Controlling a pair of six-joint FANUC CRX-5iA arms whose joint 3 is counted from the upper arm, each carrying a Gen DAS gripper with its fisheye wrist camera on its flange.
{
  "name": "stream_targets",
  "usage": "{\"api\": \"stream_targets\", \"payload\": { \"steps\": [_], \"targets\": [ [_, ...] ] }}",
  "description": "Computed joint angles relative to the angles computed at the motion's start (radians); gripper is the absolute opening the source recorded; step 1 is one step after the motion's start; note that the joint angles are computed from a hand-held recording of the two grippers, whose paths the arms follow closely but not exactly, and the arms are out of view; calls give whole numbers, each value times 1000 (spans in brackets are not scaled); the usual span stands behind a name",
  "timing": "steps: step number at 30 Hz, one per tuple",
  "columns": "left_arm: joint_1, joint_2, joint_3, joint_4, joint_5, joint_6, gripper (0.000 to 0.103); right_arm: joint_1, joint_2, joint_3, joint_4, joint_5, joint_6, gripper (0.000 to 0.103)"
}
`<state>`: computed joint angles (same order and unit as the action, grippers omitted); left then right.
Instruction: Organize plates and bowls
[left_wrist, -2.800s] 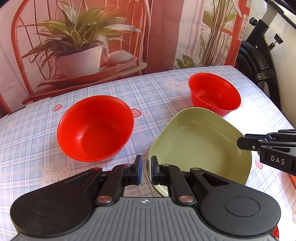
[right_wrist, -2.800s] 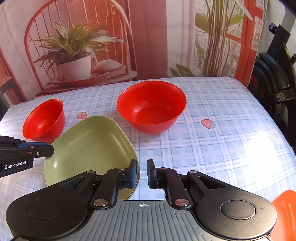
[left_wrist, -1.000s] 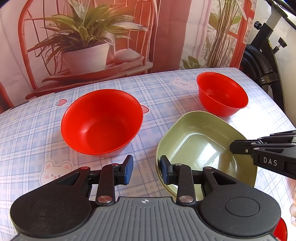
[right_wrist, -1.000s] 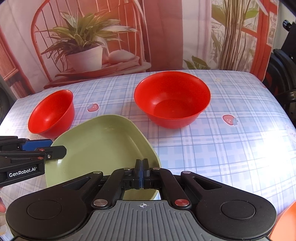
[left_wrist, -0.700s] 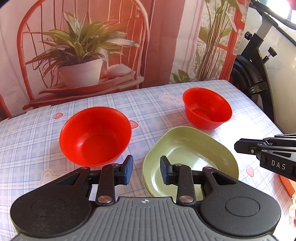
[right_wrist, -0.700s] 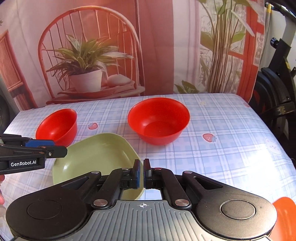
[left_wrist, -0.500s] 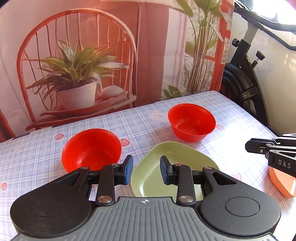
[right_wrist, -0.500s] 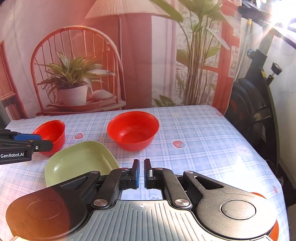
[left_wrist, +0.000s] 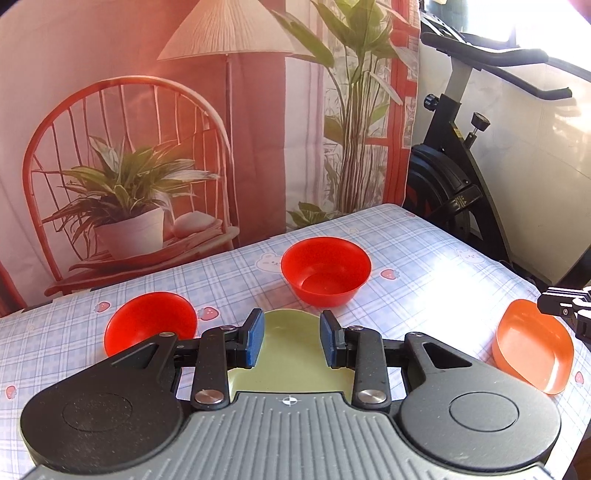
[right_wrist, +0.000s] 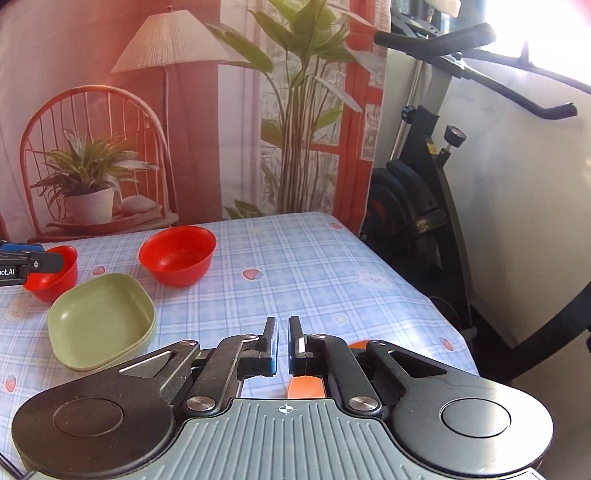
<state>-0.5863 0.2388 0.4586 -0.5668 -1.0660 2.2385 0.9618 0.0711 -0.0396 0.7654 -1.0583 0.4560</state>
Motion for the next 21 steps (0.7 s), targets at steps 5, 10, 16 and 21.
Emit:
{"api": "stream_targets", "payload": {
  "steps": [5, 10, 16, 21],
  "targets": [
    [-31, 14, 23, -7, -9, -14, 35, 9, -34, -30, 20, -22, -16, 5],
    [-46, 20, 37, -2, 0, 2, 38, 16, -65, -57, 31, -30, -16, 5],
    [-72, 33, 44, 8, -6, -10, 40, 12, -102, -106, 17, -7, -24, 5],
    [-79, 50, 63, 37, 3, -24, 41, -1, -151, -176, 11, 15, -35, 6]
  ]
}}
